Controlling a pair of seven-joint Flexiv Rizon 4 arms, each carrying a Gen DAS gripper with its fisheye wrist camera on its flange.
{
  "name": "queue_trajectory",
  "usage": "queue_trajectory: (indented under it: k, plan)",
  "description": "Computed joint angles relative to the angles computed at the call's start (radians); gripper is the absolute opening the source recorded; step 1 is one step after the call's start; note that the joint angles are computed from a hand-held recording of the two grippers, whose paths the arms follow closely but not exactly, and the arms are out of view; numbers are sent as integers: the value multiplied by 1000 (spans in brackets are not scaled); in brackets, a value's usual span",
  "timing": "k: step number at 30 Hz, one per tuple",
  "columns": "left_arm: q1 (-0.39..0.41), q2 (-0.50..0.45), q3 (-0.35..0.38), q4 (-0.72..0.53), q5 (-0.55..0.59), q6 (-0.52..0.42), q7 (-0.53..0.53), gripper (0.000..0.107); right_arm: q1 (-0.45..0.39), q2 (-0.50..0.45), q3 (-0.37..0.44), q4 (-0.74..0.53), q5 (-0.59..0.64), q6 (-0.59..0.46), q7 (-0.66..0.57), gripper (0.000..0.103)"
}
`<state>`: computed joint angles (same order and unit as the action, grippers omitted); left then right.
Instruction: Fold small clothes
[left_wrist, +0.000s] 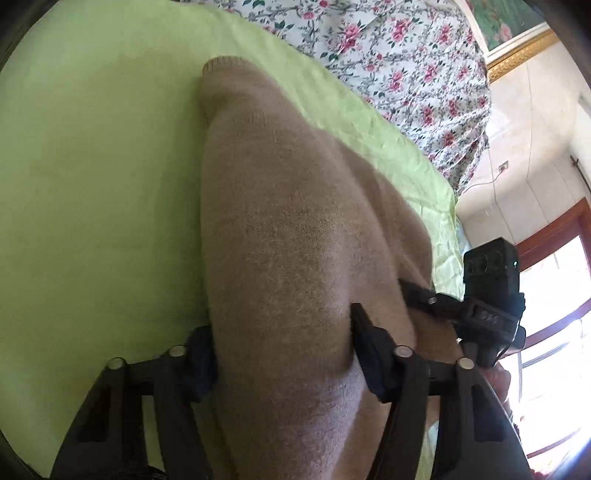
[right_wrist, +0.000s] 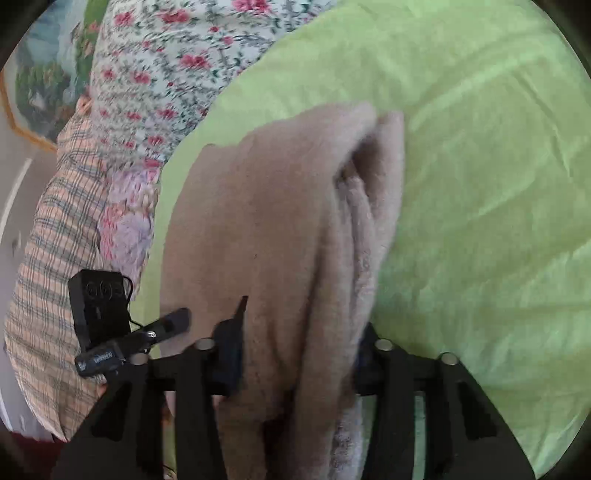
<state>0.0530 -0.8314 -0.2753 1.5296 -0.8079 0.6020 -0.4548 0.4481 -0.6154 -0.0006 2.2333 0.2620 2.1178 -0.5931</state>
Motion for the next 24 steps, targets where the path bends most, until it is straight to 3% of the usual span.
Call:
queue_trajectory:
  k: [2, 5, 11, 14, 16, 18, 20, 21, 24]
  plan:
    - [22, 20, -14, 10, -23, -27, 18, 42, 63, 15, -34, -4, 46, 2, -9, 34]
    - [65, 89, -4, 68, -61, -52, 74, 41, 83, 2, -6, -43, 38, 43, -20, 33]
    - [164, 205, 100, 164, -92, -110, 192, 41, 138, -132, 54, -230, -17, 95, -29, 33]
    - [194, 219, 144, 191, -89, -109, 226, 41, 140, -199, 79, -323, -65, 68, -13, 33]
    - [207, 203, 165, 190, -70, -109, 225, 42, 170, -212, 52, -354, -62, -5, -7, 33]
    - [214, 168, 184, 172, -29, -113, 190, 48, 205, -210, 16, -359, -40, -51, 0, 38]
    - [238, 146, 176, 158, -36, -127, 175, 57, 176, -203, 43, -347, -59, -46, 27, 45]
    - [245, 138, 170, 145, -37, -142, 160, 59, 197, -185, 15, -335, -51, -82, 37, 55]
    - [249, 119, 147, 103, -66, -134, 134, 64, 366, -114, -180, -281, 36, -202, 38, 68]
